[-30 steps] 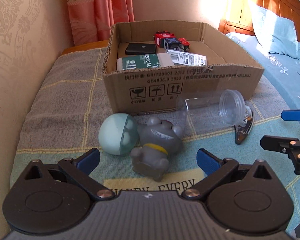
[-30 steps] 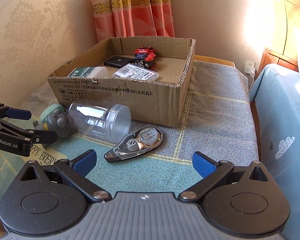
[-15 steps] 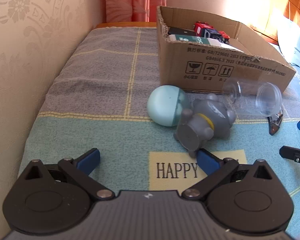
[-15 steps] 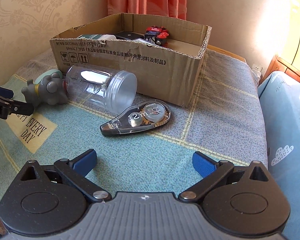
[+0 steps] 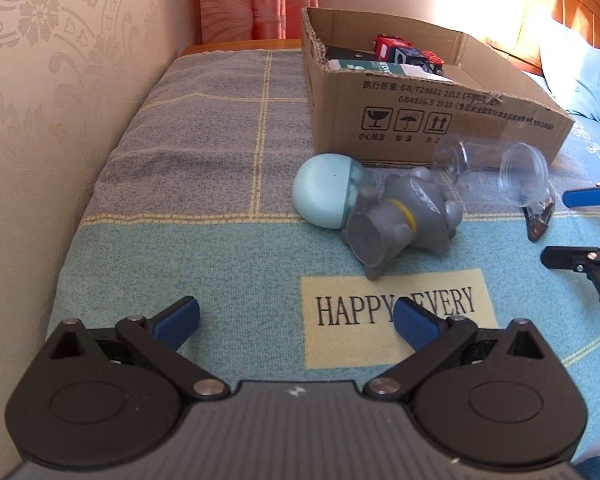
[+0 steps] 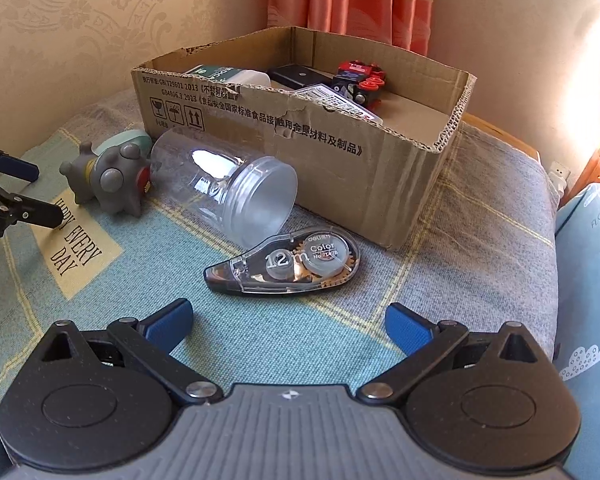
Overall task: Organize rigid objects
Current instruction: 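Move both tools back toward the elephant toy and correction tape, then grasp the grey elephant toy with the left gripper while the right grasps the correction tape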
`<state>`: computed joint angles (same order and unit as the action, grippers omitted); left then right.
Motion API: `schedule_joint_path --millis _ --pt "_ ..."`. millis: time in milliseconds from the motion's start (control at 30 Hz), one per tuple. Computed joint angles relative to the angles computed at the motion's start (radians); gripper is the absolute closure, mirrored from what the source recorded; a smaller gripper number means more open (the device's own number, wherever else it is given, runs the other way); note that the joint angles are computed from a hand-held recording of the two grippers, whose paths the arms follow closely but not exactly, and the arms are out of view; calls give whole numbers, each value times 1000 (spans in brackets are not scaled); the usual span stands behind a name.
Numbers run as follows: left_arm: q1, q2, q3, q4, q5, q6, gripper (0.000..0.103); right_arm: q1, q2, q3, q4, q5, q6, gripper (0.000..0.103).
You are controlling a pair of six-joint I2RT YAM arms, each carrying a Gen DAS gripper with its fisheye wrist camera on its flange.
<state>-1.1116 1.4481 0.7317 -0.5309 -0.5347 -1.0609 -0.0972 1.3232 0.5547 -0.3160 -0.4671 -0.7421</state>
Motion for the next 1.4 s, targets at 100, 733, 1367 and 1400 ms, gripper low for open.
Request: schedule_joint_path --millis 100,733,1367,1400 --pt "-3 -17 -3 40 21 26 1 10 77 53 7 -29 -38 0" --pt "89 215 187 161 -9 199 1 55 10 -26 40 -62 -40 0" --pt "7 119 89 49 -69 24 1 29 -43 -74 50 -75 -34 0" --pt "7 133 101 50 -72 33 1 32 -47 -76 51 -71 -28 0"
